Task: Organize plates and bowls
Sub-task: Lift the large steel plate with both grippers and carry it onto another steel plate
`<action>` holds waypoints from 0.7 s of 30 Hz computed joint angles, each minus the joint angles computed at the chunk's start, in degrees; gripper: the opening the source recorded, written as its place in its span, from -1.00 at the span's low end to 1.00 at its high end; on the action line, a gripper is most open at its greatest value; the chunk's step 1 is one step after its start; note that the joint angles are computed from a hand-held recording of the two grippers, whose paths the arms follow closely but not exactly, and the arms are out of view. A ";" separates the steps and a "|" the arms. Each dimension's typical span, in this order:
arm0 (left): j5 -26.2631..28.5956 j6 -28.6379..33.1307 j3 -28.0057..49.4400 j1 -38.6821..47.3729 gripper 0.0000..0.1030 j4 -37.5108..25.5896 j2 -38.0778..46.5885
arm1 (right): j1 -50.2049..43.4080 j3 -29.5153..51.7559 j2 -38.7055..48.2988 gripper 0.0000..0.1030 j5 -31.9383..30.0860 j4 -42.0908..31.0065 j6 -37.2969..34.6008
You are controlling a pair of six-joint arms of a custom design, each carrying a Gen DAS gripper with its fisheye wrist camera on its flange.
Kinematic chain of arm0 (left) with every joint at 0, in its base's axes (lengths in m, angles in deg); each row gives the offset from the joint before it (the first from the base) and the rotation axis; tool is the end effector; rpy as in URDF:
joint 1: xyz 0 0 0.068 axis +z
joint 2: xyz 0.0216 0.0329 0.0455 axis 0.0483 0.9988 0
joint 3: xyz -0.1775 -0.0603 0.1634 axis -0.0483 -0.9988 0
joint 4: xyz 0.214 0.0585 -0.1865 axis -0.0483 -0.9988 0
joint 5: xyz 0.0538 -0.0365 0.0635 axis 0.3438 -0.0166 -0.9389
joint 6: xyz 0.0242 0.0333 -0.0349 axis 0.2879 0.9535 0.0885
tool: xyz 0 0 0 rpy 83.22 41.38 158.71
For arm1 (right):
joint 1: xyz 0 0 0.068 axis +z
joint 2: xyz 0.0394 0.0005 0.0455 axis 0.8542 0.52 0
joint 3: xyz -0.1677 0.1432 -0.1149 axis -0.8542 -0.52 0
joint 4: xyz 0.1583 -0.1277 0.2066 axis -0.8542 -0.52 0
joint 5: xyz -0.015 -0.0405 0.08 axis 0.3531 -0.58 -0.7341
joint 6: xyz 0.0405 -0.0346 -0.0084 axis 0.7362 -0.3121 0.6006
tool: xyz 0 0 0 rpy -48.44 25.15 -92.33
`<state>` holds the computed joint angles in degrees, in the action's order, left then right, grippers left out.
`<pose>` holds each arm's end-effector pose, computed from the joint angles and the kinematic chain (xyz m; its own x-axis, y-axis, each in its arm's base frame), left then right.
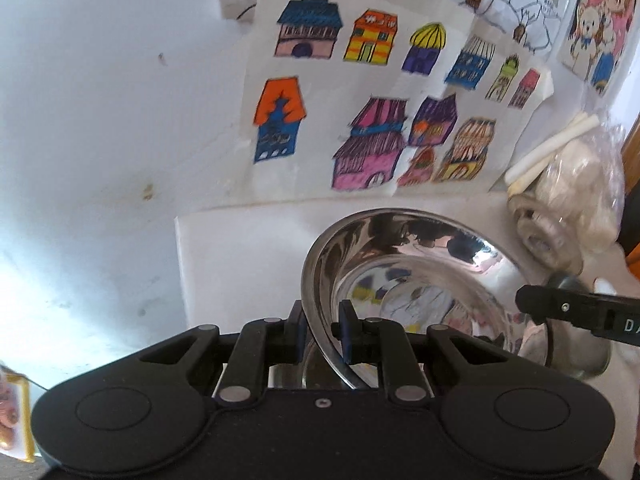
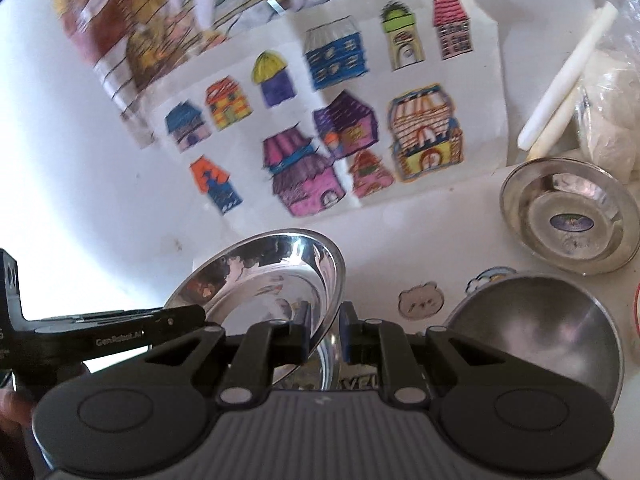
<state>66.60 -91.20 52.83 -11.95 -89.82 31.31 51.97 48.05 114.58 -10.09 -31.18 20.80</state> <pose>0.2851 -0.0694 0.1662 -0.7237 -0.2139 -0.6561 -0.1415 0.9765 -0.1623 0.3274 -0.0164 0.1750 -0.7283 -0.1034 -0.6774 -0.4443 0.8239 0.3519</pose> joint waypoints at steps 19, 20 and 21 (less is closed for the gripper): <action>-4.96 1.45 -2.20 -3.03 -0.60 -2.71 -1.46 | 2.28 -6.23 -4.11 -0.65 4.44 0.21 -4.41; -5.24 1.71 -2.15 -3.24 -0.58 -2.75 -1.40 | 2.36 -6.41 -4.15 -0.65 4.61 0.32 -4.47; -5.60 2.00 -2.12 -3.48 -0.56 -2.77 -1.31 | 2.43 -6.59 -4.21 -0.65 4.77 0.39 -4.63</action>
<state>61.00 -89.20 50.70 -15.43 -92.59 30.00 54.40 41.46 110.37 -5.32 -30.79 16.17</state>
